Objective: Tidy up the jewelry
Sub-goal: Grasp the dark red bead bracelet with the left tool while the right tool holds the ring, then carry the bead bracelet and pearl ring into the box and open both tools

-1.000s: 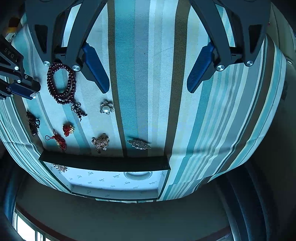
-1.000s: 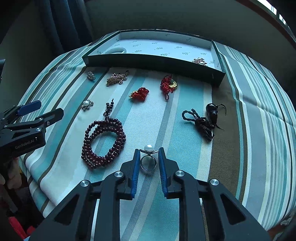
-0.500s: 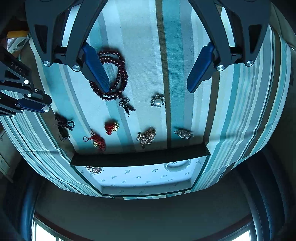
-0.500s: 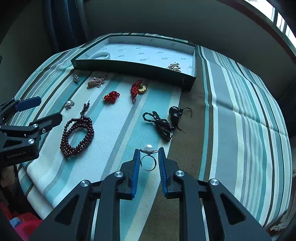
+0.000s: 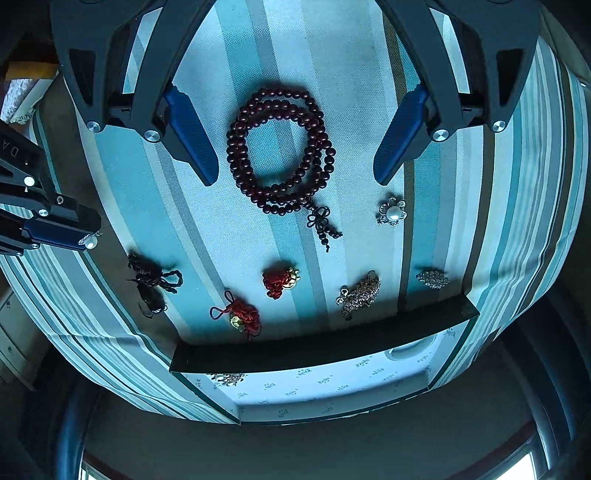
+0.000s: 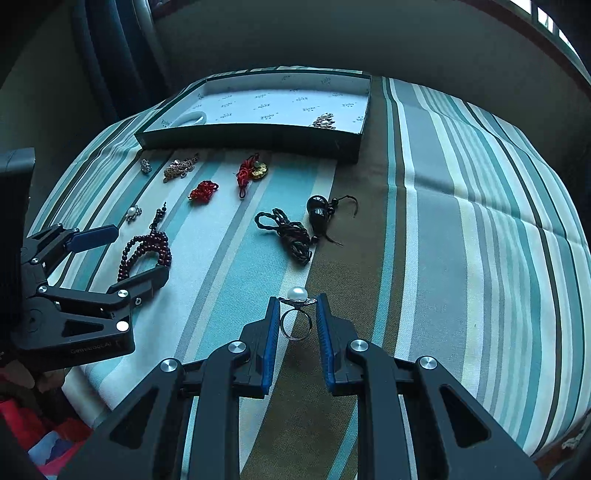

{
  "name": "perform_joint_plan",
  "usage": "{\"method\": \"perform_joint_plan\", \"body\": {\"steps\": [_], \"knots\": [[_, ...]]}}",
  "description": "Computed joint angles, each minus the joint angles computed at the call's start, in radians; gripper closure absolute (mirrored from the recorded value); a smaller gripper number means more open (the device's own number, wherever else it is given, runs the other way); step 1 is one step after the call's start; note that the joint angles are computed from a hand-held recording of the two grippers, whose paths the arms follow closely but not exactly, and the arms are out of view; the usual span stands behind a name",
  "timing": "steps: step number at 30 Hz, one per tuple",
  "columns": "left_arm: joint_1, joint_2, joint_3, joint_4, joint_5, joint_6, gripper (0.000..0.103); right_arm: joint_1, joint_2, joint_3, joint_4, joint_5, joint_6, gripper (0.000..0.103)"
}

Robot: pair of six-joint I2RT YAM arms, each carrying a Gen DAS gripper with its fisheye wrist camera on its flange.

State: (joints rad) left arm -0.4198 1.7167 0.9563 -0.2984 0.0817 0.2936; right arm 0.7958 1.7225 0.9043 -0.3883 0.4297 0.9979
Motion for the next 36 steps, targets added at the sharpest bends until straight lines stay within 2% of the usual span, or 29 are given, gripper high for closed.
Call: {"method": "perform_joint_plan", "body": {"steps": [2,5,7,11,12,15,16,20,36], "knots": [[0.000,0.010,0.000,-0.003,-0.007,0.000,0.017,-0.003,0.000,-0.002,0.008,-0.006,-0.003,0.082],[0.010,0.014,0.004,-0.013,0.017,0.007,0.026,-0.007,-0.001,-0.008,0.016,-0.010,-0.001,0.082],[0.022,0.016,0.012,-0.032,0.062,0.020,0.042,-0.008,0.000,-0.010,0.020,-0.013,0.000,0.082],[0.021,0.009,0.009,-0.036,0.080,0.034,0.054,-0.004,0.007,-0.002,0.014,-0.010,0.001,0.082],[0.021,0.005,0.007,-0.038,0.089,0.039,0.063,-0.004,0.008,-0.001,0.012,-0.009,0.001,0.082],[0.022,0.003,0.009,-0.043,0.093,0.044,0.075,-0.002,0.013,0.005,0.008,-0.009,0.001,0.082],[0.026,0.004,0.013,-0.048,0.103,0.048,0.082,-0.002,0.014,0.007,0.006,-0.008,0.000,0.082],[0.038,0.003,0.012,-0.051,0.114,0.048,0.087,0.000,0.020,0.014,0.002,-0.006,-0.002,0.082],[0.058,-0.052,0.021,-0.050,0.138,0.052,0.088,0.001,0.033,0.068,-0.027,0.014,-0.020,0.082]]}}
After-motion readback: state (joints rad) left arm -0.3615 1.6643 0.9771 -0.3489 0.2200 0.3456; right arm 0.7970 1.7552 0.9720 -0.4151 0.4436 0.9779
